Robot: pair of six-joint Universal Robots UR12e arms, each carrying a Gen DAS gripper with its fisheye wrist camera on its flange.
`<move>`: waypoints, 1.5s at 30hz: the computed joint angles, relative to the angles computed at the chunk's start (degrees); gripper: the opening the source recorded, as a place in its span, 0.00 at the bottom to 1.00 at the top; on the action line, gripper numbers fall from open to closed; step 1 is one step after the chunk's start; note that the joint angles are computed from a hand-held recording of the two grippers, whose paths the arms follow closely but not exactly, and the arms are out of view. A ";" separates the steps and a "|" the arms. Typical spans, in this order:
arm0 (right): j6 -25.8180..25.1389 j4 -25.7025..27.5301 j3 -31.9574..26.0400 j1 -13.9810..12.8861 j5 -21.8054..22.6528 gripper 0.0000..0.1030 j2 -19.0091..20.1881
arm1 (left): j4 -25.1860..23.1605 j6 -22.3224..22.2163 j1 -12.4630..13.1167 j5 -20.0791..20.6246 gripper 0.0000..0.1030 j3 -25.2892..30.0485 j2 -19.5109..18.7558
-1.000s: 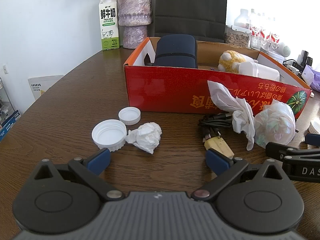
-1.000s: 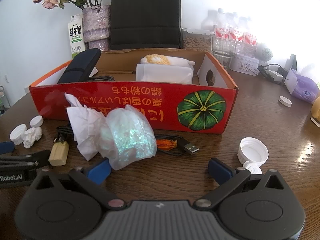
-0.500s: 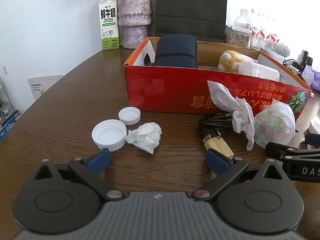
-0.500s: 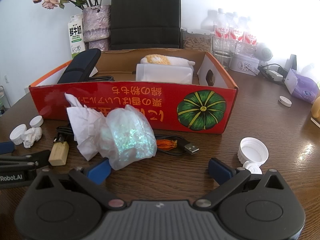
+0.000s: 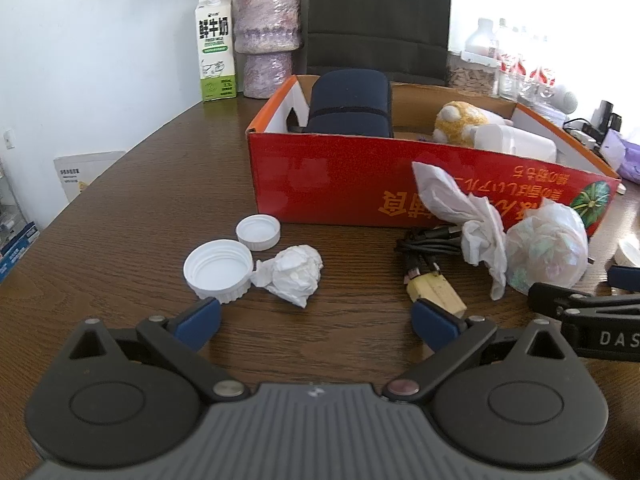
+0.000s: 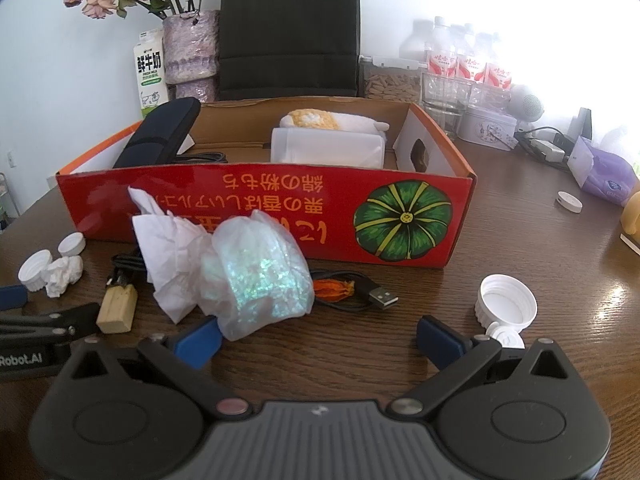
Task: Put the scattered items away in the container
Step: 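Grasp the large white bottle cap with the left tool while the right tool grasps a white cap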
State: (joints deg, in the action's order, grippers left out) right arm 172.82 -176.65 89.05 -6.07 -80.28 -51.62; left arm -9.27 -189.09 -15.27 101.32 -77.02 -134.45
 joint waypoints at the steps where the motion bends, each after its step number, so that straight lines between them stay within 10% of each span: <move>1: -0.37 0.07 0.14 -0.09 0.17 1.00 -0.14 | 0.29 -0.03 0.14 -0.68 1.00 -0.34 0.26; 13: -2.94 -7.64 3.87 -4.01 3.58 0.99 -2.11 | 5.43 2.14 2.04 2.52 1.00 -2.62 2.63; 45: -0.38 -1.65 2.73 -5.78 3.39 0.25 -1.93 | -1.79 2.30 3.86 -3.03 0.50 -0.48 1.35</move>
State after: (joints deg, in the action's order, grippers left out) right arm 172.44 -178.30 91.78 -11.85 -76.89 -53.55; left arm -11.06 -186.79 -11.41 98.28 -77.50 -133.10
